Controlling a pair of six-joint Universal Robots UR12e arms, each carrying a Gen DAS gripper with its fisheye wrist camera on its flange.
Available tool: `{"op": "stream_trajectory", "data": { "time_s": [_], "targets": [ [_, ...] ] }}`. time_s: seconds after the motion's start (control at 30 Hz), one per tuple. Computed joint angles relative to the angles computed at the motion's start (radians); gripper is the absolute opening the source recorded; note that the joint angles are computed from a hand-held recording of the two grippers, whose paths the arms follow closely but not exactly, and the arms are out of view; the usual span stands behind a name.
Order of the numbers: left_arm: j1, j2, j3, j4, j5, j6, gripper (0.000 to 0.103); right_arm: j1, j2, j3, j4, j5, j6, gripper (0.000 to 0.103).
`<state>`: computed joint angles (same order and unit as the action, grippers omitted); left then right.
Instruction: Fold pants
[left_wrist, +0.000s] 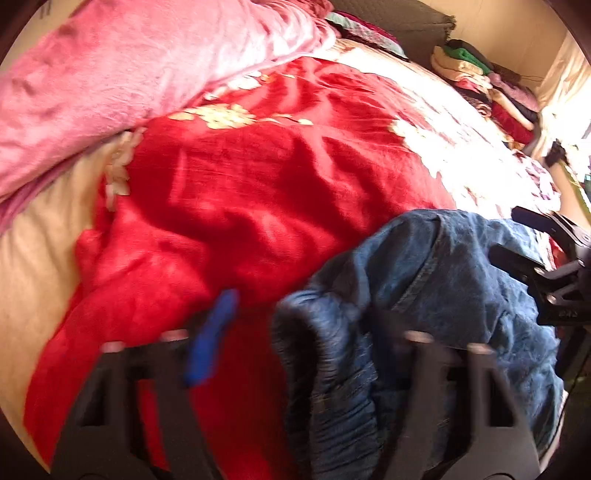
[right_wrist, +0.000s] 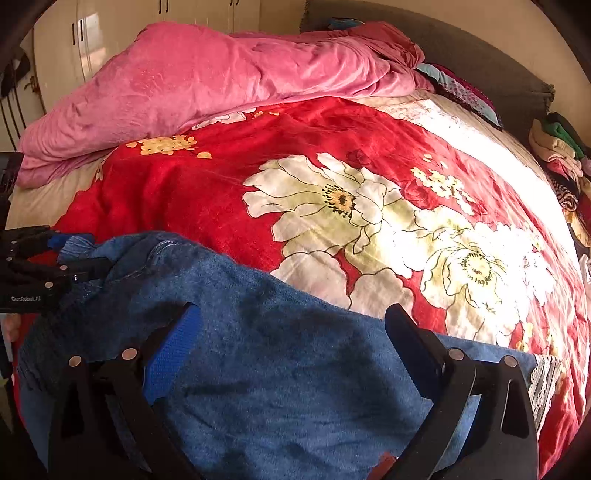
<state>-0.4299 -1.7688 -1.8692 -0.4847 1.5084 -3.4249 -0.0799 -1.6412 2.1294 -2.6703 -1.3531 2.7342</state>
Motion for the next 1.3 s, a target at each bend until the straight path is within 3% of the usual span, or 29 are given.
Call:
{"op": "stream_trajectory", "data": {
  "time_s": [0.07,0.13,0.43,0.53,0.57,0.6,0.73,0.8,0.9,1.1,1.3],
  "targets": [
    [0.000,0.000,-0.006,0.024,0.002,0.008,0.033,0.013,0.012,-0.005,-0.018,-0.025,-0.029,0.099],
    [0.000,0.008,-0.020,0.062,-0.003,0.017,0.029,0.021,0.019,-0.007,-0.027,-0.037,-0.064,0.099],
    [-0.011,0.065,-0.081,0.252,0.001,0.050,0.025,0.042,0.028,0.002,-0.084,-0.002,-0.244,0.098],
    [-0.014,0.071,-0.086,0.280,-0.009,0.064,0.025,0.054,0.030,0.002,-0.082,-0.007,-0.277,0.096],
    [-0.014,0.072,-0.087,0.284,-0.014,0.065,0.025,0.058,0.031,0.003,-0.083,-0.015,-0.283,0.093],
    [-0.015,0.074,-0.090,0.288,-0.018,0.064,0.025,0.060,0.030,0.004,-0.078,-0.013,-0.286,0.082],
    [-0.021,0.078,-0.102,0.301,0.002,0.064,0.025,0.048,0.012,0.018,-0.059,0.044,-0.275,0.056],
    [-0.018,0.082,-0.113,0.309,0.000,0.058,0.025,0.037,-0.005,0.038,-0.080,0.068,-0.259,0.037],
    [-0.017,0.091,-0.129,0.314,0.000,0.057,0.025,0.020,-0.039,0.079,-0.144,0.074,-0.201,0.022],
    [-0.035,0.115,-0.161,0.341,0.015,0.063,0.026,-0.059,-0.147,0.165,-0.180,0.210,-0.116,0.013],
    [-0.060,0.153,-0.200,0.381,0.029,0.087,0.028,-0.140,-0.315,0.257,-0.139,0.340,-0.092,0.010]
  ]
}}
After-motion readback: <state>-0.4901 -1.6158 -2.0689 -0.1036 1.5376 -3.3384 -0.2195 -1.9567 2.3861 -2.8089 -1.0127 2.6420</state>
